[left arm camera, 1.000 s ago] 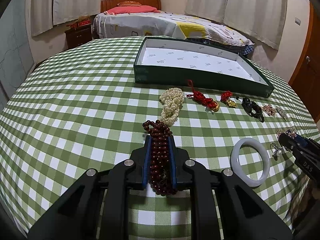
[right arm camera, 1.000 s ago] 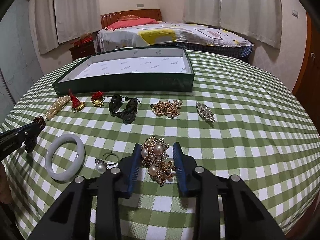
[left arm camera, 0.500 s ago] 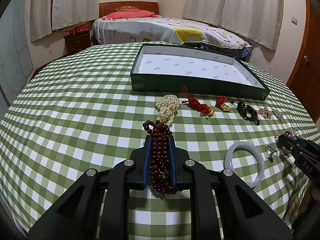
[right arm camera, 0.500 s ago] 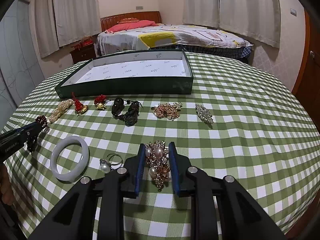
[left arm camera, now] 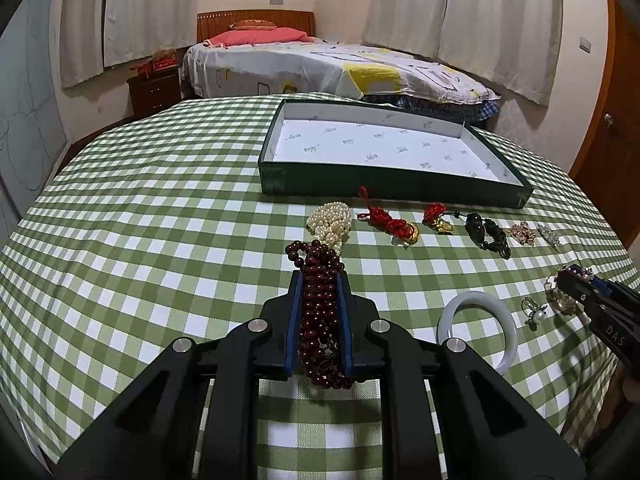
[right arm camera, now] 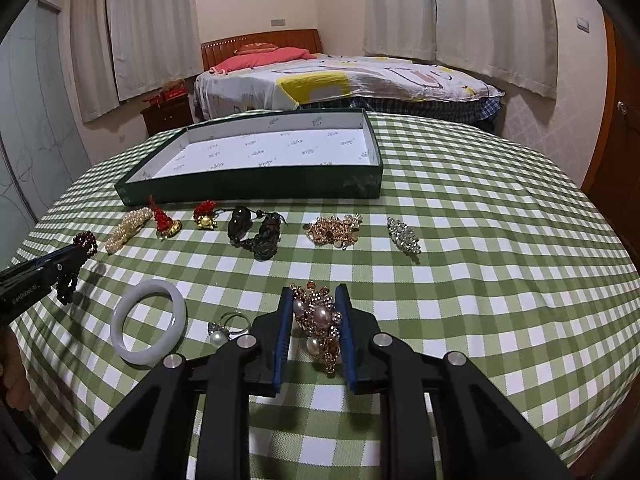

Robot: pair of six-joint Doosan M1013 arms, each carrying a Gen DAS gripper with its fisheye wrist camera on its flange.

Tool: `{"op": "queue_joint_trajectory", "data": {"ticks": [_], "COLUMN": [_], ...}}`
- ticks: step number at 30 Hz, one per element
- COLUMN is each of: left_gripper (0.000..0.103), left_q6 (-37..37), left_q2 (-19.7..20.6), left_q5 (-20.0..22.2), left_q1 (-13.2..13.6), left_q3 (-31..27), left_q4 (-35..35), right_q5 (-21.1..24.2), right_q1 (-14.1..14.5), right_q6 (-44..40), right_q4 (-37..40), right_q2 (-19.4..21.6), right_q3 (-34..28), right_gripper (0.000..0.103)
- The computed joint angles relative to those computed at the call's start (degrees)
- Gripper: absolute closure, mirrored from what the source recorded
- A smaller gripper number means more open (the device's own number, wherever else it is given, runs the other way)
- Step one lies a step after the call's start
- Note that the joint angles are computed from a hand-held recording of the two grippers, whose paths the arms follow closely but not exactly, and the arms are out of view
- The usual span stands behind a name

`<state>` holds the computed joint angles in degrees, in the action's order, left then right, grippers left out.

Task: Organize jewelry
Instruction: 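Carry the bracelet and brooch into the green box while both tools open to release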

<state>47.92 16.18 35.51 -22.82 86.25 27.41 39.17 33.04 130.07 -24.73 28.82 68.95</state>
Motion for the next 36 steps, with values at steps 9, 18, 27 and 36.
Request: {"op": "queue_joint_trajectory", "data": {"ticks": [9,18,27,36], "left_gripper": [0.087,0.087,0.087,0.087], "left_q6": [-0.60,-0.73,-1.10,2.48], "left_q2": [-0.48,-1.08,-0.13,4.59], "left_q5": [-1.01,-2.32,-3.59,-5.28], "left_q1": [0.15,0.24,0.47,1.38], "left_q3": [-0.06,-0.68,-4.28,-12.68], "left_q4": [0.02,-0.56,1.47,0.18], "right_q5": [-1.77,-3.64,-5.00,-5.62], "right_q1": [0.07,-0.09,-0.69,-2.20], "right_q6": [1.54,2.08,1.71,-2.64], "right_q4": [-1.25,-1.73,-2.77,-1.55], "right_q2": [-0.88,-1.46,-0.11,4.85], "right_q3": [0.35,-0.28,-4.69,-14.53], "right_gripper": [0.081,0.081,0.081,0.081]}}
